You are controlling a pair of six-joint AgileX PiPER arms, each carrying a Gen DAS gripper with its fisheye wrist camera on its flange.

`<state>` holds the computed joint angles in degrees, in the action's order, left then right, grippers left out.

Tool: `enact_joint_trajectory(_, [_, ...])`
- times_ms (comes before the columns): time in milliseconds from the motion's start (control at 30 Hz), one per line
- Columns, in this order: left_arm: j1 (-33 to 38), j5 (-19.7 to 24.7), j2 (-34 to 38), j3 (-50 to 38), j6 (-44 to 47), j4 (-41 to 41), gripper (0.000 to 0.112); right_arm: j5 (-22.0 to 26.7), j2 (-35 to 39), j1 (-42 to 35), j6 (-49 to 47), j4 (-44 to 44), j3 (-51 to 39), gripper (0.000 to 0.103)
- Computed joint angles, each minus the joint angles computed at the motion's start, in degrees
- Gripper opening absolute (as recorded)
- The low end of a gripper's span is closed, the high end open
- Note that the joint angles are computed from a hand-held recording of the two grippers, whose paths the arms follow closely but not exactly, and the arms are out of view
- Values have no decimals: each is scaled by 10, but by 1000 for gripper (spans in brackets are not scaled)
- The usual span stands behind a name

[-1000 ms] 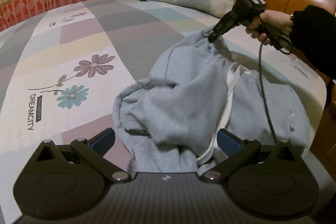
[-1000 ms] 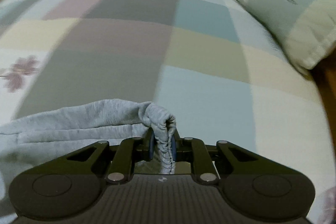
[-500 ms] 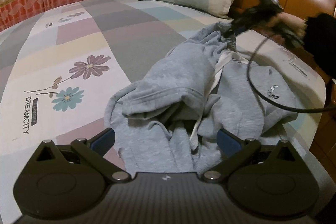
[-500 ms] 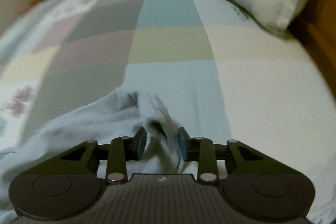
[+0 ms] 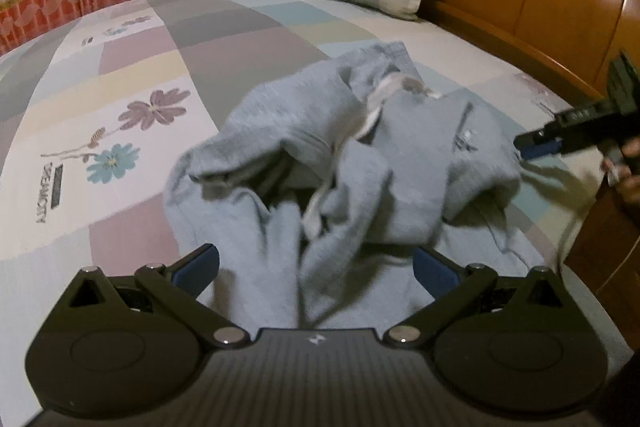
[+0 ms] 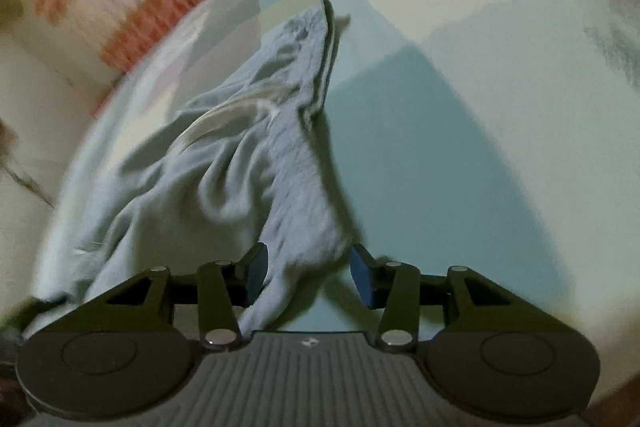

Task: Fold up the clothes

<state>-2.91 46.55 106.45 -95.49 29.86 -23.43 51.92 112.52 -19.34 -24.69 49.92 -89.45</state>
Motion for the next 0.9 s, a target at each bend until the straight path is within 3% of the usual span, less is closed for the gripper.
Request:
enact_joint_trajectory(133, [-11, -7, -22, 30, -28, 6, 102, -25, 13, -3, -71, 132, 65, 51])
enact_joint_trajectory(333, [-28, -10, -51, 62, -64, 27, 102, -100, 63, 33, -147, 275, 54, 51])
enact_joint_trajectory(433, [-43, -15, -56, 65, -94, 66, 102, -140, 69, 48, -173, 304, 58, 36])
enact_joint_trajectory(467, [-46, -16, -57, 64, -99, 73, 102, -151, 65, 53, -167, 289, 60, 23])
enact_joint_trajectory(500, [-48, -16, -58, 64, -102, 78, 102, -165, 58, 58, -150, 261, 62, 18])
enact_joint_trajectory(600, [-52, -10, -57, 57, -111, 93, 102, -194, 27, 65, -150, 235, 89, 17])
enact_joint_trajectory(700, [-58, -4, -55, 48, -121, 110, 102, -228, -20, 74, -101, 120, 101, 17])
enact_joint_trajectory(900, [-70, 0, -55, 44, -127, 124, 102, -215, -67, 60, 50, -59, 94, 16])
